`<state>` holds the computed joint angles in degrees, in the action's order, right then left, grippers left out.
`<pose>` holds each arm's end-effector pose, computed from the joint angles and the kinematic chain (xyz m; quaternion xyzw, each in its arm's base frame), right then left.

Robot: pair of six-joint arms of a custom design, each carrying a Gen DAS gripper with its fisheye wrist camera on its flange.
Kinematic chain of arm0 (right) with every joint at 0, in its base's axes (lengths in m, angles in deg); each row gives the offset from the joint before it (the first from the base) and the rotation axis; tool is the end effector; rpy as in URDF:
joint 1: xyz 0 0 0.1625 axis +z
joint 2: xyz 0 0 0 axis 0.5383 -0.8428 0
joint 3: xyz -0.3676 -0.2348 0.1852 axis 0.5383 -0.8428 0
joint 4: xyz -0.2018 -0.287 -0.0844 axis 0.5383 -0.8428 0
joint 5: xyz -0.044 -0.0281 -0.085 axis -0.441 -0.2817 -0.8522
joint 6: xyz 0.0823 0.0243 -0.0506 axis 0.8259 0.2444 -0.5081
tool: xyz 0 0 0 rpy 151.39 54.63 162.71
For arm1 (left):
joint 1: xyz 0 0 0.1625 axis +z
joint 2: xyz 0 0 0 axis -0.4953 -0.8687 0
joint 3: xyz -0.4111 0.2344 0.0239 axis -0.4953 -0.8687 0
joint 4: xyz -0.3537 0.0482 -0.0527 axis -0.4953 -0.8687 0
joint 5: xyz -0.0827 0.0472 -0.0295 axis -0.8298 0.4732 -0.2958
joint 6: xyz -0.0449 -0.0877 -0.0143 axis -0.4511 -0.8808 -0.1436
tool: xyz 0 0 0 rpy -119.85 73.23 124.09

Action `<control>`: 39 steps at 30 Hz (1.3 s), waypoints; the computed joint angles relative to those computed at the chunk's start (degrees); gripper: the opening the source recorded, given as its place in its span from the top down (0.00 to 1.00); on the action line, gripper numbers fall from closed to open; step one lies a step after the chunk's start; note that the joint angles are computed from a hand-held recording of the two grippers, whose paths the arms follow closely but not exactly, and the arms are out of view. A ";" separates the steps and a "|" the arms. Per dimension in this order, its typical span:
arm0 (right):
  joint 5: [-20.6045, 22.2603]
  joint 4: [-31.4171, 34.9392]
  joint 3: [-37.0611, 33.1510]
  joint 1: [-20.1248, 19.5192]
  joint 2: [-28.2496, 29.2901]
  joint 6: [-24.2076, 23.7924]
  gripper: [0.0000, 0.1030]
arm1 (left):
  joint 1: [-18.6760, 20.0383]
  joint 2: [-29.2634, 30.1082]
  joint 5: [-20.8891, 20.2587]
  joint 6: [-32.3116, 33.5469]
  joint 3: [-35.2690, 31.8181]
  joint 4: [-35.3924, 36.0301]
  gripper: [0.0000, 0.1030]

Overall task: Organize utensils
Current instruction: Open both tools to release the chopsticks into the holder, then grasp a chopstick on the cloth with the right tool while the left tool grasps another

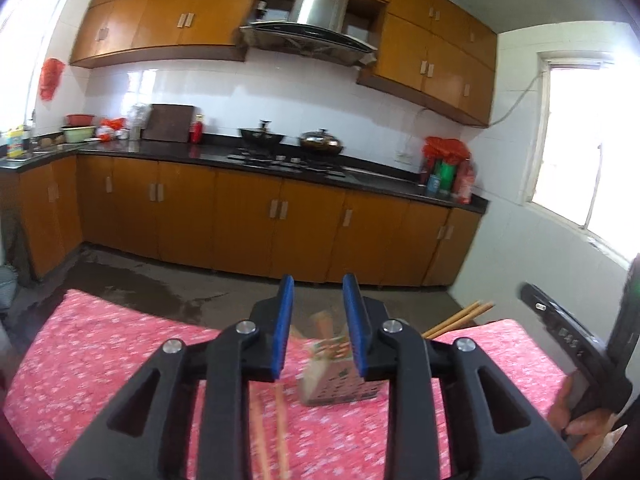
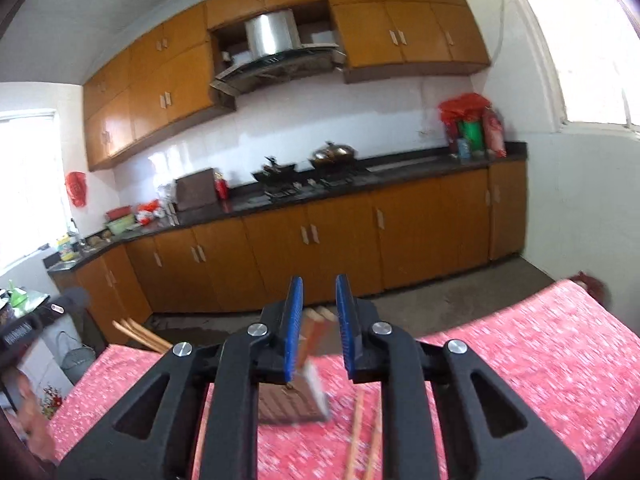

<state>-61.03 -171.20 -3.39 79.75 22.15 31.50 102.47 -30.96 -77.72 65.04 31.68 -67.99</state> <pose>0.3650 -0.7307 0.0895 0.0209 -0.6899 0.6463 0.3254 -0.1225 -0.8667 0.3822 0.3722 0.8257 -0.4150 0.0865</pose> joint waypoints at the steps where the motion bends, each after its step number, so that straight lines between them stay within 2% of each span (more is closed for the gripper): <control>1: -1.62 -0.76 2.03 -0.15 -0.70 0.59 0.82 | 0.38 -0.45 0.91 0.17 0.63 -0.59 0.73; 4: -6.60 0.53 12.33 -1.66 -4.28 8.10 0.82 | 2.04 -0.84 4.68 0.45 0.96 -0.70 0.72; 6: -7.92 6.53 20.89 -3.59 -7.13 18.64 0.82 | 3.27 -0.12 7.61 0.03 -0.51 1.75 0.72; 8: -5.34 12.23 27.51 -5.48 -9.30 27.64 0.82 | 4.46 1.07 10.75 -0.32 -2.37 5.63 0.72; 10: -2.02 16.53 31.43 -7.06 -10.22 33.83 0.82 | 5.43 1.90 13.06 -0.02 -2.65 7.72 0.72; 12: 0.16 19.32 32.79 -8.06 -9.91 36.59 0.82 | 6.26 2.24 14.35 -0.04 -2.26 9.72 0.72; 18: 0.07 26.62 30.26 -8.39 -7.56 37.77 0.82 | 7.78 2.38 14.38 -2.09 0.05 15.28 0.72; 21: -3.31 27.86 27.76 -8.05 -5.91 35.95 0.91 | 8.02 1.96 13.97 -2.17 2.53 15.50 0.73; 24: -6.39 26.83 27.53 -8.27 -5.84 37.00 0.92 | 7.85 2.17 13.94 -2.20 3.52 16.00 0.75; 28: -7.31 24.53 29.45 -8.96 -6.78 38.38 0.92 | 7.75 2.13 14.21 -0.91 5.43 16.04 0.82; 33: -8.32 23.29 29.45 -8.74 -6.31 36.21 0.92 | 7.42 2.51 17.36 1.54 7.65 14.03 0.86; 36: -8.37 22.87 28.66 -8.64 -5.66 34.65 0.92 | 7.29 2.04 17.93 3.61 10.06 10.96 0.88; 37: -8.34 21.86 30.38 -8.38 -6.22 34.45 0.92 | 7.16 2.08 18.79 4.42 10.64 10.25 0.91; 39: -8.24 21.38 31.02 -8.04 -6.18 34.10 0.92 | 7.20 2.24 19.10 5.05 10.98 9.07 0.91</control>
<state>-69.27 -149.82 27.64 71.71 15.97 65.60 109.66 -28.72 -58.61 70.09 42.66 -58.92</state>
